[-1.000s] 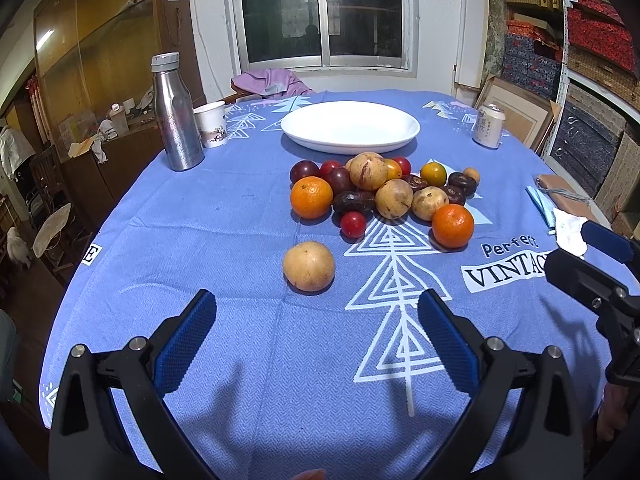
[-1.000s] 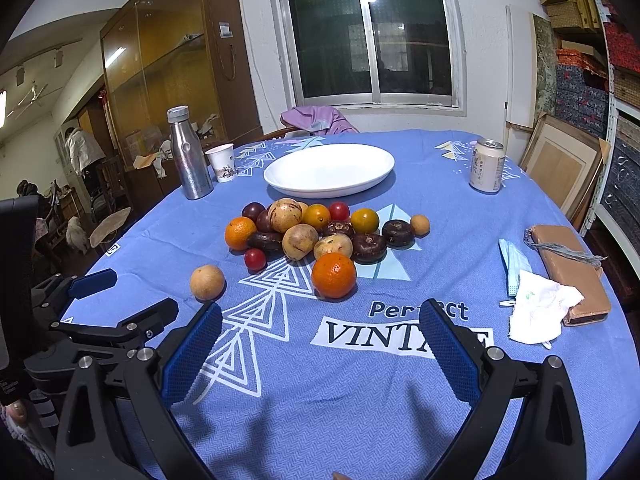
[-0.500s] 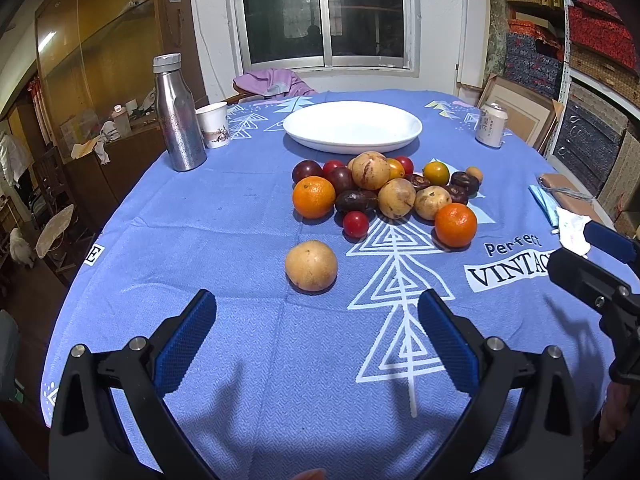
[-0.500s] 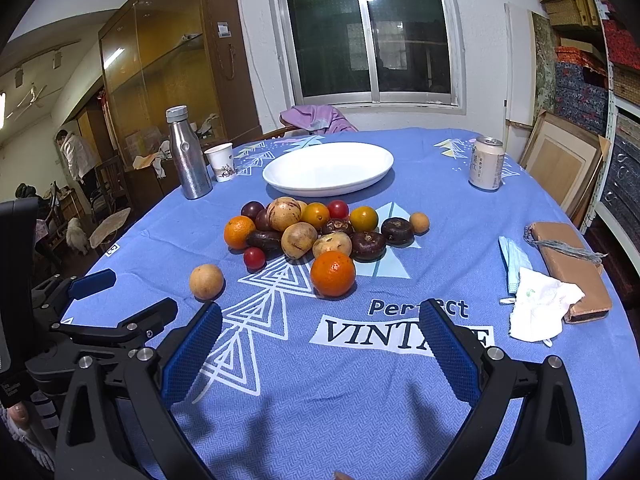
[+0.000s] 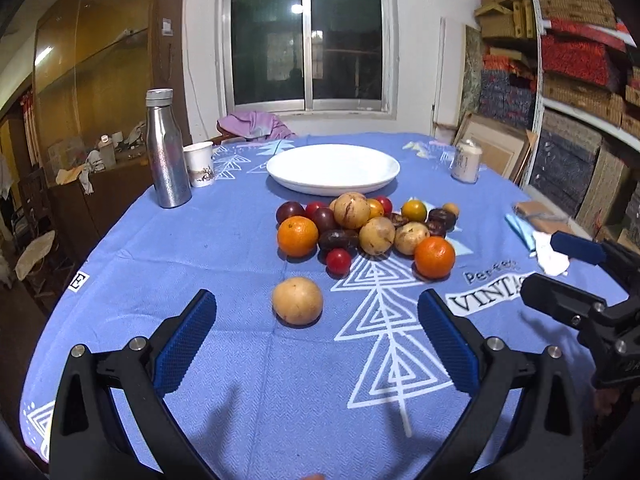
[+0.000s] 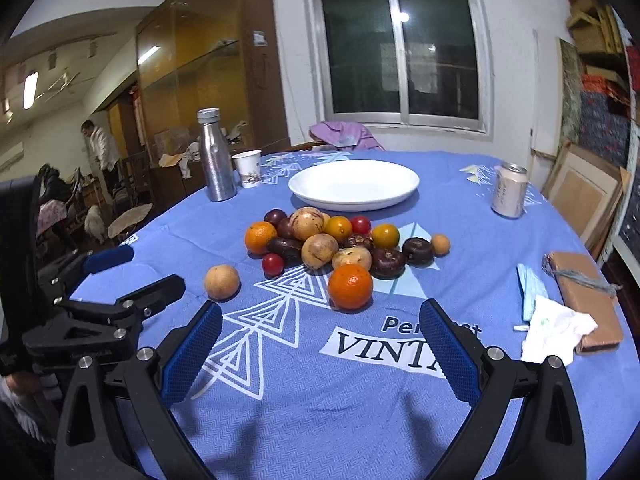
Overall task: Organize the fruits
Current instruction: 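Grasp the brown round fruit with the left tool while the right tool grasps an orange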
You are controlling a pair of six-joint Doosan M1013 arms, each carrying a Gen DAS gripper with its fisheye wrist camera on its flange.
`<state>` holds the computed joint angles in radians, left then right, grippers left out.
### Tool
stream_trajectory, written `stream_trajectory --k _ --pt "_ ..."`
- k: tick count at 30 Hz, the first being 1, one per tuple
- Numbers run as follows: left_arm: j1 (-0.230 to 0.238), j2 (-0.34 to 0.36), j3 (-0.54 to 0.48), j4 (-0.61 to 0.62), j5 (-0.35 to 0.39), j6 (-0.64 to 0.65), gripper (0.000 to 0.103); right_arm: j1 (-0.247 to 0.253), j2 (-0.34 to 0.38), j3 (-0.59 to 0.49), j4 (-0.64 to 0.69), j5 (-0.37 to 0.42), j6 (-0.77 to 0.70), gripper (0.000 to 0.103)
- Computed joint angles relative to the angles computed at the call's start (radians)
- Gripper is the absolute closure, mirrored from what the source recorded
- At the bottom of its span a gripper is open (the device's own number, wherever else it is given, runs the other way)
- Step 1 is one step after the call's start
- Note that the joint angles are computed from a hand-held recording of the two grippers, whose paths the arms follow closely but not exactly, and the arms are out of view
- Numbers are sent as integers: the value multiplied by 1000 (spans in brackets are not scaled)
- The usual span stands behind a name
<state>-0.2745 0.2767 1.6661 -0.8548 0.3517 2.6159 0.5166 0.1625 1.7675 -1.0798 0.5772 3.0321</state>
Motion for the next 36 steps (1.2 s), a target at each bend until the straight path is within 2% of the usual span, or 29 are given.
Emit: stream_trajectory --k 3,5,10,12,13,14,16,18,20,22,26,29,31,36 --pt "6 22 -36 101 61 -100 4 -10 9 -11 73 -9 -69 3" --pt "16 41 -61 84 113 -79 4 -21 14 -17 125 -15 -119 3" --pt "23 101 -148 159 219 -139 4 -64 36 -55 364 -21 -351 3" --pt "22 126 -181 184 253 -167 4 -83 43 -64 416 -27 -403 3" --pt "23 144 -205 197 288 -183 8 -88 46 -67 418 -24 -406 3" --pt "21 158 -223 221 309 -208 20 -95 51 -72 423 -20 -416 3" --pt "16 188 -262 264 365 -244 37 -112 62 -86 482 -12 -489 5" --pt "11 207 -282 296 383 -284 38 -125 75 -101 538 -4 -552 9" --pt "7 214 -289 313 370 -301 38 -138 91 -117 593 3 -615 11" --pt "11 222 -302 295 388 -298 38 -147 106 -132 640 6 -672 18" --pt "7 234 -317 329 401 -337 37 -163 135 -160 735 5 -774 23" --pt "19 256 -349 310 469 -363 37 -171 151 -177 770 12 -809 31" --pt "28 269 -363 290 503 -371 38 -179 158 -181 815 6 -840 40" --pt "28 261 -349 284 494 -339 41 -199 162 -178 891 -7 -868 56"
